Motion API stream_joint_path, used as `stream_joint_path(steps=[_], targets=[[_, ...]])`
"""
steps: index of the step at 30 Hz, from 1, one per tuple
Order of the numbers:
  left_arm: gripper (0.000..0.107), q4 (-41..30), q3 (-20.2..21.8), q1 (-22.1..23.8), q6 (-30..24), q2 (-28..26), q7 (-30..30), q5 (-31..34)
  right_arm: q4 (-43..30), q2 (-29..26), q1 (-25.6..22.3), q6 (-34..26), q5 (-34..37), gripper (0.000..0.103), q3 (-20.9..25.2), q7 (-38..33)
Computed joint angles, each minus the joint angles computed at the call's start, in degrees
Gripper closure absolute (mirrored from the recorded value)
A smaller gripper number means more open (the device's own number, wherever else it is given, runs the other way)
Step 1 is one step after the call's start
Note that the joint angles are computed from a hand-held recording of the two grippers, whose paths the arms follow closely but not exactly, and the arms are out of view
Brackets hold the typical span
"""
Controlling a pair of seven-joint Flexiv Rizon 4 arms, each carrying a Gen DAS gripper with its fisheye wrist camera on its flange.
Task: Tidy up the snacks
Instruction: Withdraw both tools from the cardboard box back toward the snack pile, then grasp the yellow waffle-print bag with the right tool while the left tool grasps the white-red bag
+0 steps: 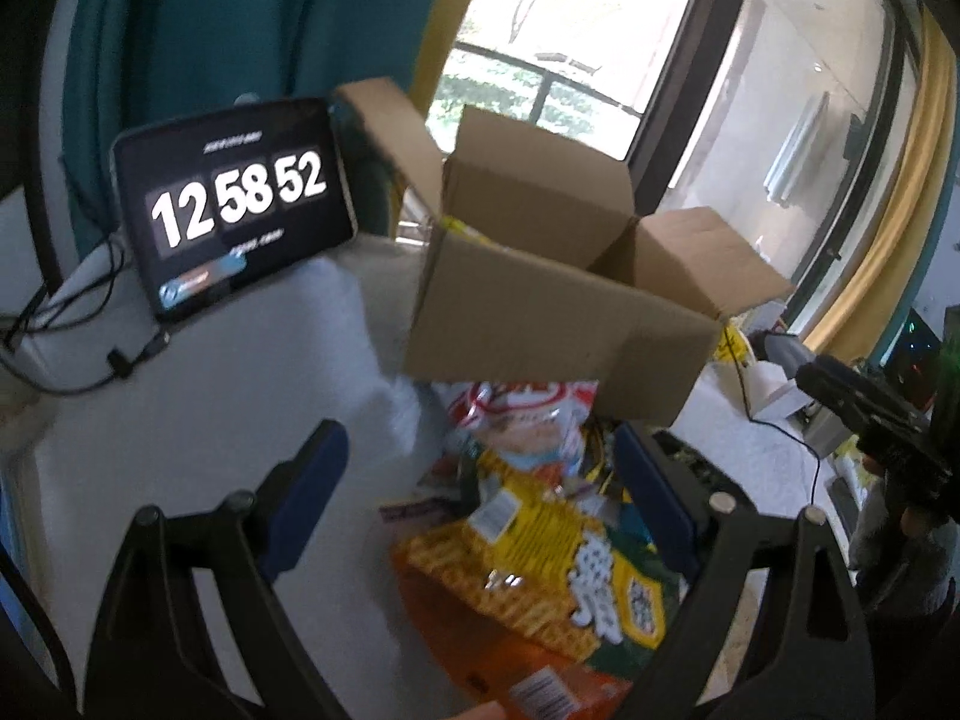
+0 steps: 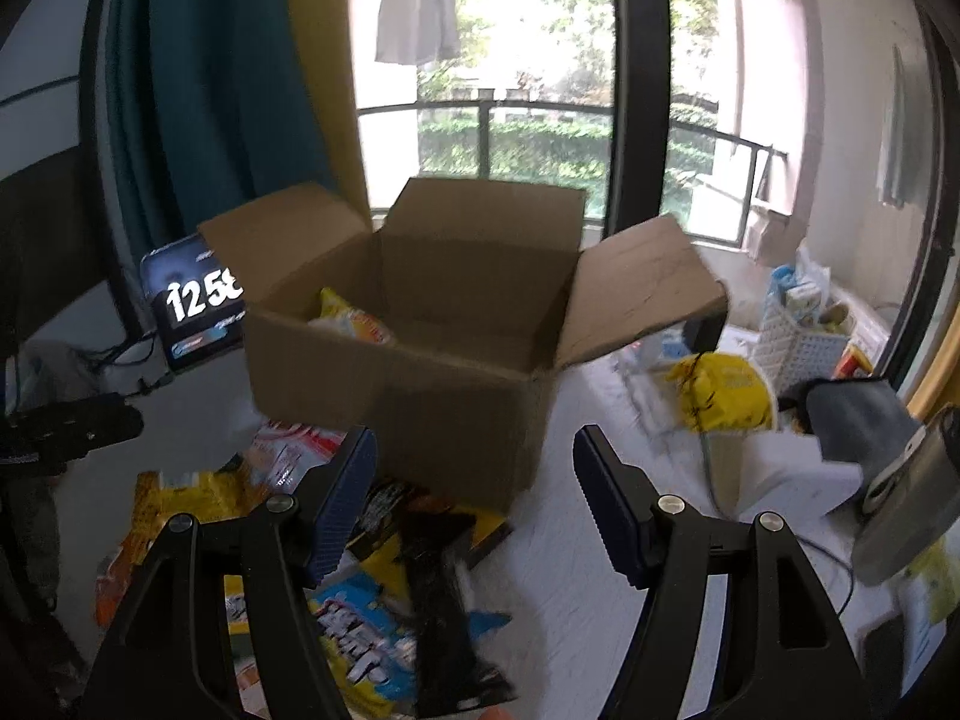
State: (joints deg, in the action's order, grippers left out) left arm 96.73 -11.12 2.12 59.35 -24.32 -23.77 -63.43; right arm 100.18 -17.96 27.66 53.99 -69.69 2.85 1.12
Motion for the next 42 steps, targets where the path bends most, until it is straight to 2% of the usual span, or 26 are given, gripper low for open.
stream_joint_path(steps=[6,14,19,24,30,32,35,38,42], targets=[[0.016,2.2,0.7,0.9,0.2,0.5,0.2,-1.5,-4.4,-4.8,2.2,2.6,5.2,0.032,0.9,-7.2],[0.016,4.0,1.7,2.4,2.5,1.0,3.7,-7.0,-16.4,-13.9,7.4,3.5,17.3,0.032,1.0,-24.4],[0.016,3.7,2.2,3.4,2.4,0.5,4.3,-9.1,-25.8,-20.0,9.6,-0.3,26.2,0.032,2.5,-36.7],[0.016,2.9,2.6,4.3,1.5,-0.4,3.2,-9.1,-32.4,-24.2,11.9,-5.0,32.4,0.032,1.9,-44.4],[0.016,2.3,2.5,4.8,0.4,-1.4,2.0,-7.2,-35.7,-25.9,14.0,-9.3,37.2,0.032,-0.3,-47.7],[0.016,2.3,2.4,4.8,-0.1,-1.6,1.4,-6.2,-34.8,-25.4,14.0,-8.4,37.9,0.046,-0.8,-47.6],[0.016,2.6,2.2,4.7,-1.1,-1.6,0.6,-4.6,-33.3,-24.4,14.0,-6.9,38.3,0.059,-1.1,-47.4],[0.016,3.0,2.0,4.5,-2.3,-1.4,0.3,-3.4,-31.3,-23.1,14.2,-5.0,37.5,0.068,-1.9,-46.1],[0.016,3.3,1.7,3.8,-3.7,-1.2,0.0,-1.9,-27.3,-20.2,14.4,-2.2,34.6,0.07,-3.6,-42.3]])
